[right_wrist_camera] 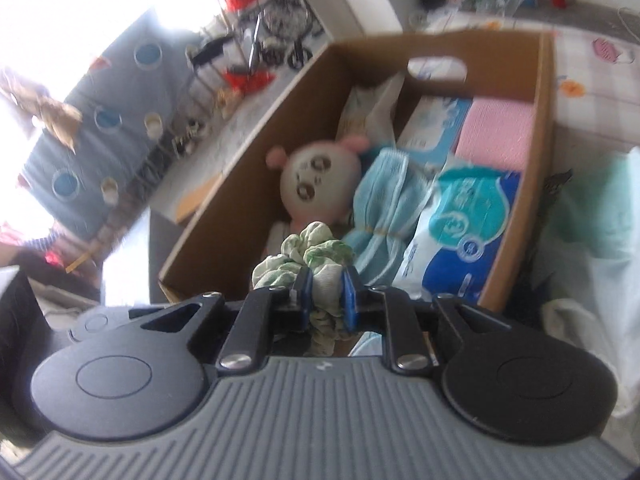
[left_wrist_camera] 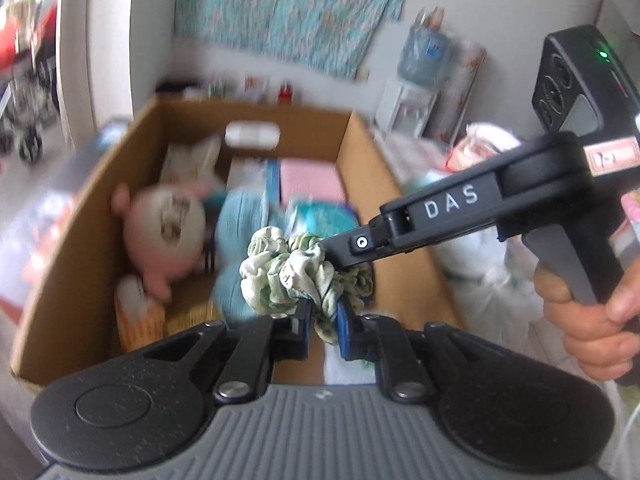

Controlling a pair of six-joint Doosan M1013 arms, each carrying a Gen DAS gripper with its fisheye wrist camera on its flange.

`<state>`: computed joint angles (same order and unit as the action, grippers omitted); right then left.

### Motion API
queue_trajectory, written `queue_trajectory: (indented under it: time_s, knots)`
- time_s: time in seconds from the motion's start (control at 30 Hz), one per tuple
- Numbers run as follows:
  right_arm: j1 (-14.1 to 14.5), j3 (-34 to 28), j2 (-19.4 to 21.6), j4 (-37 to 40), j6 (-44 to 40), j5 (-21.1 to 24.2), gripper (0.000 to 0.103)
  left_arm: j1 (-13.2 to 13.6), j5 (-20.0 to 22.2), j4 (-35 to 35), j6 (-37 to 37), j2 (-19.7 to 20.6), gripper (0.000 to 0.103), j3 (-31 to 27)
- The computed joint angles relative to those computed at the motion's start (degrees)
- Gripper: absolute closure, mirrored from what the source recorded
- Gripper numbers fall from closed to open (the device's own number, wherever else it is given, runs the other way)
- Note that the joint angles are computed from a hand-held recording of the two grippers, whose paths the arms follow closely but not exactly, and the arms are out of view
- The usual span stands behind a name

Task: Organize soft objects
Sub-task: 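Lift the scrunchie with the right tool and carry it over the box, then open the right tool and release the scrunchie into the box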

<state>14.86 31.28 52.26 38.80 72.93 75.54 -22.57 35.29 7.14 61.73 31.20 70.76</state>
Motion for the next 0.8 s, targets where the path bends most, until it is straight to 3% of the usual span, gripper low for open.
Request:
queue_trajectory:
  time_s: [0.07, 0.13, 0.37, 0.53, 0.7, 0.8]
  knots:
    - [0.47, -1.18, 0.69, -1.54, 0.61, 1.72, 0.085, 0.76, 1.76, -4.18, 2.78, 0.41, 0.085, -0.65]
    - [0.6, -1.39, 0.77, -1.67, 1.05, 2.32, 0.082, 1.32, 1.95, -6.26, 4.35, -0.04, 0.076, 0.24]
    - [-0.14, -0.1, 0.29, -0.66, 0.19, 0.77, 0.075, 2.6, -0.41, -14.7, 9.98, -1.42, 0.064, 3.37]
    - [-0.44, 0.48, 0.03, 0.82, -0.26, -0.07, 0.072, 2.42, -1.59, -13.66, 9.6, -1.89, 0.054, 3.79]
    - [-0.57, 1.02, 0.01, 1.97, -0.07, -0.88, 0.072, 1.99, -2.77, -7.19, 3.96, -2.56, 0.054, 4.46]
    - [-0.56, 1.04, 0.14, 1.71, 0.62, -0.62, 0.072, 2.26, -2.79, -7.13, 3.08, -2.75, 0.054, 4.7]
